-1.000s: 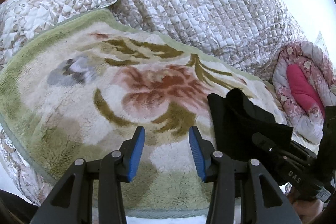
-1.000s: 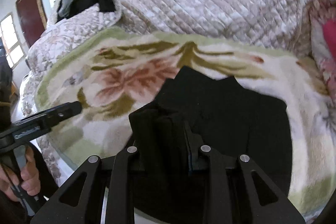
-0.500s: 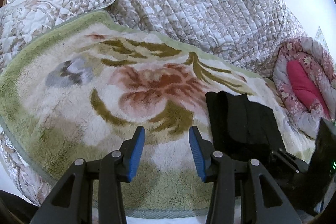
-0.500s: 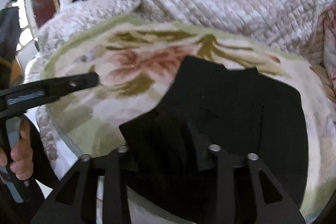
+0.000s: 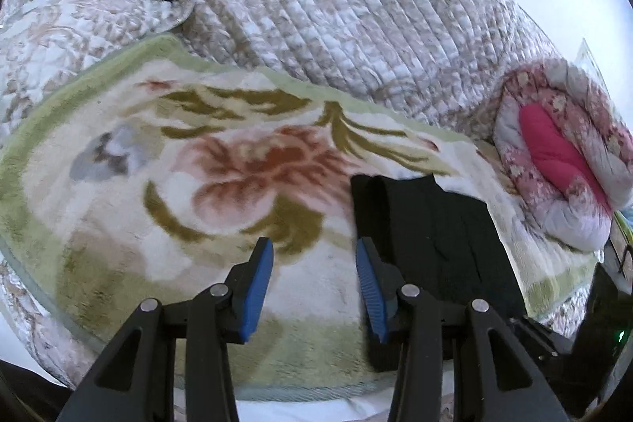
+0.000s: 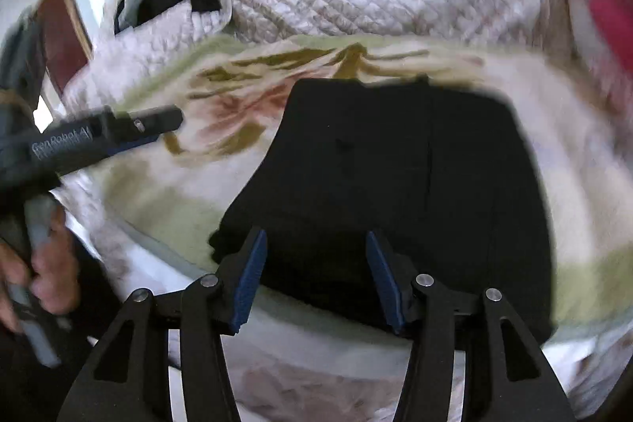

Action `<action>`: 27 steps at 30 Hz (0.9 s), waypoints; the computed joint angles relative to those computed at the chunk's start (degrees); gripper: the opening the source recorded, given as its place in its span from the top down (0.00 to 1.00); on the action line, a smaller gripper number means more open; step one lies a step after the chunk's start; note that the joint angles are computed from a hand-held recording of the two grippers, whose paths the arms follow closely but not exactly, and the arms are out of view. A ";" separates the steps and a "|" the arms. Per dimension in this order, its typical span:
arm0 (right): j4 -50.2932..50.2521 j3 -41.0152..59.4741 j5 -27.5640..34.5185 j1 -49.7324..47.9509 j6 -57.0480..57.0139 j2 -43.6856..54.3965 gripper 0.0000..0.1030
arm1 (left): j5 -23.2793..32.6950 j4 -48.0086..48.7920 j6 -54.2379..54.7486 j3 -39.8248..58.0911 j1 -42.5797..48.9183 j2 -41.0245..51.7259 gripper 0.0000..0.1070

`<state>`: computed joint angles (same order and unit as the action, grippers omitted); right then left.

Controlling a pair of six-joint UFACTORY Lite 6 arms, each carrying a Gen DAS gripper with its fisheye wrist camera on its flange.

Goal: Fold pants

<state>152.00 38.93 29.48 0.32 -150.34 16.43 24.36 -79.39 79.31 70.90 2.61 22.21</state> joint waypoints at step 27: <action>-77.26 45.51 -16.65 -15.44 70.17 25.00 0.75 | 4.66 31.45 -24.55 42.57 -13.23 31.48 0.49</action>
<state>74.74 84.45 12.83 -15.12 -80.17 41.42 29.02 -47.94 54.77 113.47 -10.62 53.69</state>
